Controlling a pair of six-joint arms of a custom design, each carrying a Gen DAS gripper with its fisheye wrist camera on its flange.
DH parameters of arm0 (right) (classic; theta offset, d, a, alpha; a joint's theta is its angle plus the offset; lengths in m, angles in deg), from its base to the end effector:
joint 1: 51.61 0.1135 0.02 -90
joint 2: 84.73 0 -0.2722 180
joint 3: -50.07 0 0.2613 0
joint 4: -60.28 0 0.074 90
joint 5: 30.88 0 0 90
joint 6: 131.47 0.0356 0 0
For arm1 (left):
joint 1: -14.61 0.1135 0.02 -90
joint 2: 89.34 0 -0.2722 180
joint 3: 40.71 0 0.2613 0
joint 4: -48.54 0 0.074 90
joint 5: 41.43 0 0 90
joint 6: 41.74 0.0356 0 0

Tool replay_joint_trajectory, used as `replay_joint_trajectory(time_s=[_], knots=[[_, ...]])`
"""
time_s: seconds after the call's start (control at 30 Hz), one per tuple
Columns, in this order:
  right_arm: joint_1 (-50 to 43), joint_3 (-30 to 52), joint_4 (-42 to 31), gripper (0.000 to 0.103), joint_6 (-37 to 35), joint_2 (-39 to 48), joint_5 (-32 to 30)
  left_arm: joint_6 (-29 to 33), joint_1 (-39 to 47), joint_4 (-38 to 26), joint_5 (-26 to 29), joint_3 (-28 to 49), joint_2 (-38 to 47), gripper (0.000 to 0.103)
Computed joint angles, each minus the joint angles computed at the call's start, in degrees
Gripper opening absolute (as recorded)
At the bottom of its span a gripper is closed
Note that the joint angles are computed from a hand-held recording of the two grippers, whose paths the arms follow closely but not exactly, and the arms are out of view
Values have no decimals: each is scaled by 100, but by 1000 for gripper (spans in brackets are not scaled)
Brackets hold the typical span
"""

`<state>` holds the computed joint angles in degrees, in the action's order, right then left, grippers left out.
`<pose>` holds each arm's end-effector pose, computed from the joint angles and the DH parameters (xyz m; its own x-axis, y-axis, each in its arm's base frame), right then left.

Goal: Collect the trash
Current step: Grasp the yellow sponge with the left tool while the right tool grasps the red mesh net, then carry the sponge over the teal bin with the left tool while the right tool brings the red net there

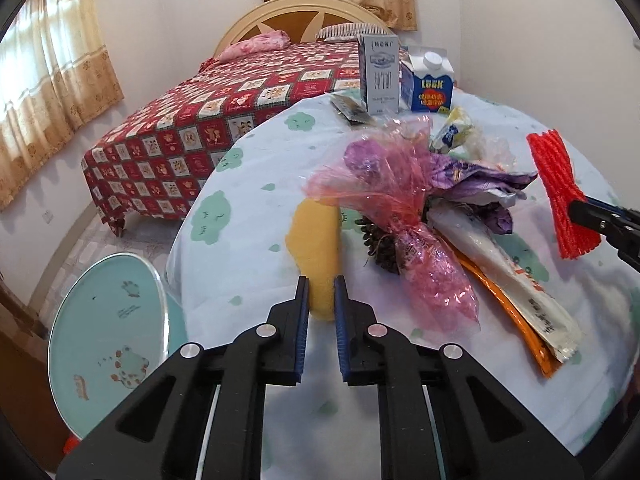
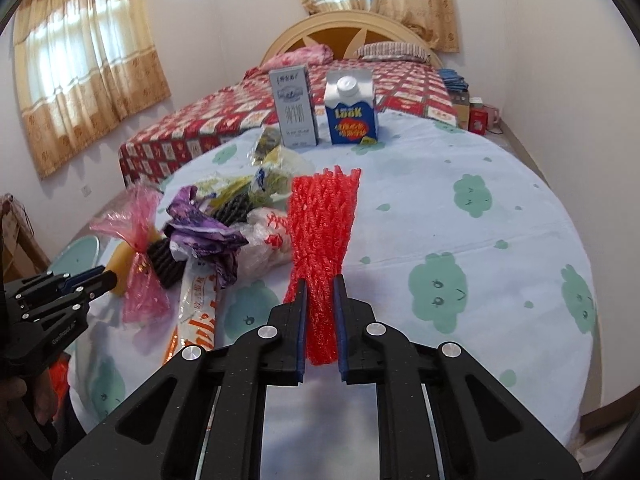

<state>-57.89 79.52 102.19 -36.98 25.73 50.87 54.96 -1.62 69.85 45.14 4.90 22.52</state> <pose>0.2399 -0.0213 0.0415 -0.6252 0.1467 -0.7666 0.0467 0.9874 0.1510 0.2926 -0.0830 0.0496 -0.6458 0.3093 -0.6981 0.3158 0.9406 0.1246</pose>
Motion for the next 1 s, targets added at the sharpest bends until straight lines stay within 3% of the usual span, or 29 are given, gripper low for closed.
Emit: replay_joint_trajectory(time_s=[0.2, 0.5, 1.0], knots=[[160, -307, 315, 12, 145, -311, 94, 269, 513, 57, 242, -533, -710, 12], [1100, -269, -140, 12, 313, -1031, 657, 725, 1535, 170, 585, -1213, -1650, 12], [2761, 533, -888, 12, 360, -1196, 1573, 1035, 2793, 28, 1195, -1330, -2226, 12]])
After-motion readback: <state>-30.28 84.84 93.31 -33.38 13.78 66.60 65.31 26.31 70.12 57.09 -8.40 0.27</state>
